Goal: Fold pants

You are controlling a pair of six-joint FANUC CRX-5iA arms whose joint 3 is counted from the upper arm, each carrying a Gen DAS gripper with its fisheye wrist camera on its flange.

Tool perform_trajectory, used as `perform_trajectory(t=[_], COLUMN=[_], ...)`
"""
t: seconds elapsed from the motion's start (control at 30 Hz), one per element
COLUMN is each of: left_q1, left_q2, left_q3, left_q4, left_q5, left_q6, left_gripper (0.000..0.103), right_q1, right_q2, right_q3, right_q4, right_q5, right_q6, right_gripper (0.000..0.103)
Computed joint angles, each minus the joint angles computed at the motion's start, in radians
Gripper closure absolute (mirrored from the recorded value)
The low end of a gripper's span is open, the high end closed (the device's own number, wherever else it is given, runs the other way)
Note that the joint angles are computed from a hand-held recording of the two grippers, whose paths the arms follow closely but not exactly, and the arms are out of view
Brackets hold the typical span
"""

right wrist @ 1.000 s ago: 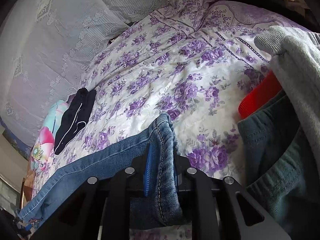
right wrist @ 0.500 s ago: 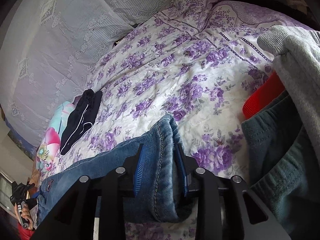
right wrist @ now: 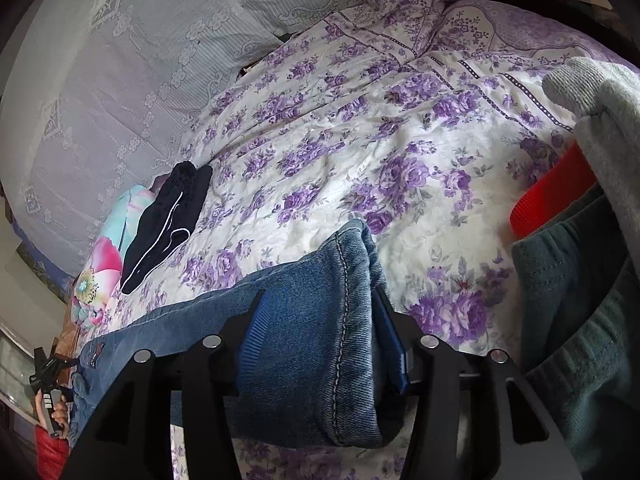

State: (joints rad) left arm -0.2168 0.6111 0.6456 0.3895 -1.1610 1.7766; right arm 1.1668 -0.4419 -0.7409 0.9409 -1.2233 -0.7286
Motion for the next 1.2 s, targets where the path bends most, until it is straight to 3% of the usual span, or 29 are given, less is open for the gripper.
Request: perform_trajectory(t=[0.07, 0.13, 0.17, 0.2, 0.23, 0.37, 0.47, 0.53, 0.6, 0.67, 0.7, 0.8, 0.83, 0.9, 0.93, 0.97, 1.0, 1.03, 1.1, 1.2], left_q1=[-0.021, -0.02, -0.015, -0.01, -0.006, 0.008, 0.011, 0.007, 0.008, 0.01, 0.016, 0.028, 0.03, 0.03, 0.029, 0.03, 0.032, 0.032, 0.034, 0.035], left_q2=[0.01, 0.01, -0.006, -0.026, -0.051, -0.152, -0.213, -0.213, -0.198, -0.187, -0.191, -0.225, -0.247, -0.299, -0.327, -0.352, -0.376, -0.402, -0.451, -0.533], left_q3=[0.032, 0.018, -0.018, -0.059, -0.1, -0.299, -0.405, -0.406, -0.399, -0.408, -0.424, -0.531, -0.575, -0.679, -0.728, -0.768, -0.805, -0.844, -0.927, -1.046], left_q4=[-0.06, -0.05, -0.032, -0.018, -0.017, 0.096, 0.143, 0.13, 0.141, 0.175, 0.205, 0.377, 0.43, 0.588, 0.667, 0.723, 0.766, 0.81, 0.911, 1.005], left_q5=[0.008, 0.027, 0.057, 0.087, 0.113, 0.246, 0.353, 0.376, 0.38, 0.385, 0.389, 0.441, 0.466, 0.518, 0.535, 0.544, 0.551, 0.556, 0.545, 0.542], left_q6=[-0.021, -0.066, -0.098, -0.126, -0.142, -0.274, -0.318, -0.303, -0.294, -0.291, -0.304, -0.41, -0.445, -0.571, -0.642, -0.69, -0.721, -0.749, -0.813, -0.883], left_gripper=[0.005, 0.005, 0.007, 0.012, 0.023, 0.051, 0.062, 0.065, 0.064, 0.059, 0.057, 0.055, 0.056, 0.055, 0.053, 0.047, 0.044, 0.041, 0.04, 0.038], right_q1=[-0.002, -0.003, -0.001, 0.005, 0.012, 0.046, 0.097, 0.109, 0.06, -0.023, -0.023, 0.103, 0.136, 0.162, 0.155, 0.126, 0.075, 0.046, 0.052, 0.125], right_q2=[0.015, 0.017, 0.019, 0.031, 0.046, 0.059, 0.081, 0.124, 0.153, 0.106, 0.076, 0.068, 0.056, 0.015, 0.01, 0.014, 0.026, 0.038, 0.047, 0.058], right_q3=[0.015, 0.016, 0.018, 0.032, 0.048, 0.053, 0.06, 0.098, 0.137, 0.138, 0.119, 0.08, 0.07, 0.046, 0.045, 0.056, 0.08, 0.084, 0.097, 0.084], right_q4=[-0.011, -0.013, -0.016, -0.031, -0.052, -0.011, 0.084, 0.084, -0.002, -0.143, -0.151, -0.009, 0.027, 0.064, 0.052, 0.008, -0.077, -0.111, -0.095, -0.022], right_q5=[-0.006, -0.008, -0.018, -0.048, -0.084, -0.135, -0.225, -0.333, -0.369, -0.24, -0.221, -0.375, -0.388, -0.301, -0.247, -0.18, -0.1, -0.06, -0.085, -0.205], right_q6=[0.023, 0.025, 0.024, 0.023, 0.018, 0.008, -0.003, 0.029, 0.11, 0.133, 0.114, -0.058, -0.085, -0.095, -0.08, -0.034, 0.048, 0.096, 0.097, -0.006], right_gripper=[0.046, 0.046, 0.054, 0.077, 0.089, 0.094, 0.097, 0.097, 0.094, 0.095, 0.097, 0.093, 0.093, 0.091, 0.085, 0.06, 0.048, 0.048, 0.048, 0.048])
